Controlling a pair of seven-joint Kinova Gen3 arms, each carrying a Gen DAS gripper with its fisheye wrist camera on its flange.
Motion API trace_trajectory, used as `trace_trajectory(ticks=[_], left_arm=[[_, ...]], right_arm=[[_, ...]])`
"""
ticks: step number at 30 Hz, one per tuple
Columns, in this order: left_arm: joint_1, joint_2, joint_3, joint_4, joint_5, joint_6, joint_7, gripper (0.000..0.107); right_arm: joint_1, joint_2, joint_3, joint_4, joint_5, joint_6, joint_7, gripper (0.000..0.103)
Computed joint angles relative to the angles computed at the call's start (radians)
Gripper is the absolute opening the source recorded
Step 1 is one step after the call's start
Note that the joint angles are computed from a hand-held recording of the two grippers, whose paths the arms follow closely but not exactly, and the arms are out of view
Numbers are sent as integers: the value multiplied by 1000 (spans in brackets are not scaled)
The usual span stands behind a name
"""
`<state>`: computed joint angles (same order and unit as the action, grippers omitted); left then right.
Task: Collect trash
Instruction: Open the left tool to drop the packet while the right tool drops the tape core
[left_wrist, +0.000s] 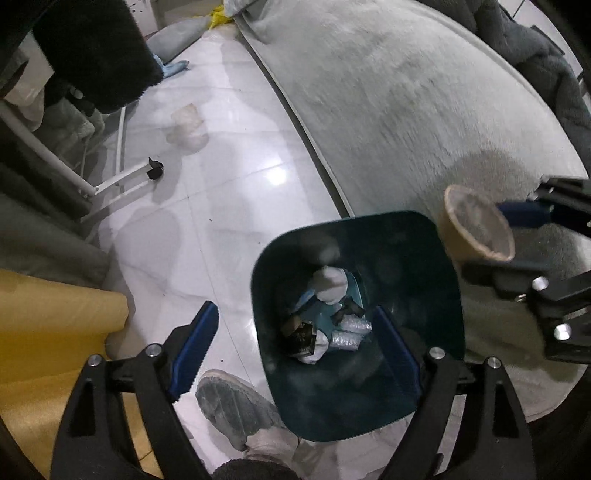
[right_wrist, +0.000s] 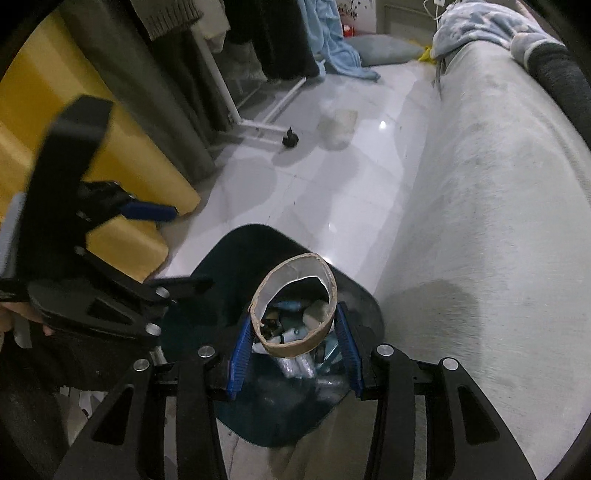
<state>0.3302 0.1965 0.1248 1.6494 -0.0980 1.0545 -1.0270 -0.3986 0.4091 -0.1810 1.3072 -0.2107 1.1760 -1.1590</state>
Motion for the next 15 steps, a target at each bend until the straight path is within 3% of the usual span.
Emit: trace_trajectory(ticks=[15], left_arm=[[-31, -160, 10, 97, -96, -194, 95, 82]], right_arm=[[-91, 89, 11, -56, 94, 79, -109, 45]])
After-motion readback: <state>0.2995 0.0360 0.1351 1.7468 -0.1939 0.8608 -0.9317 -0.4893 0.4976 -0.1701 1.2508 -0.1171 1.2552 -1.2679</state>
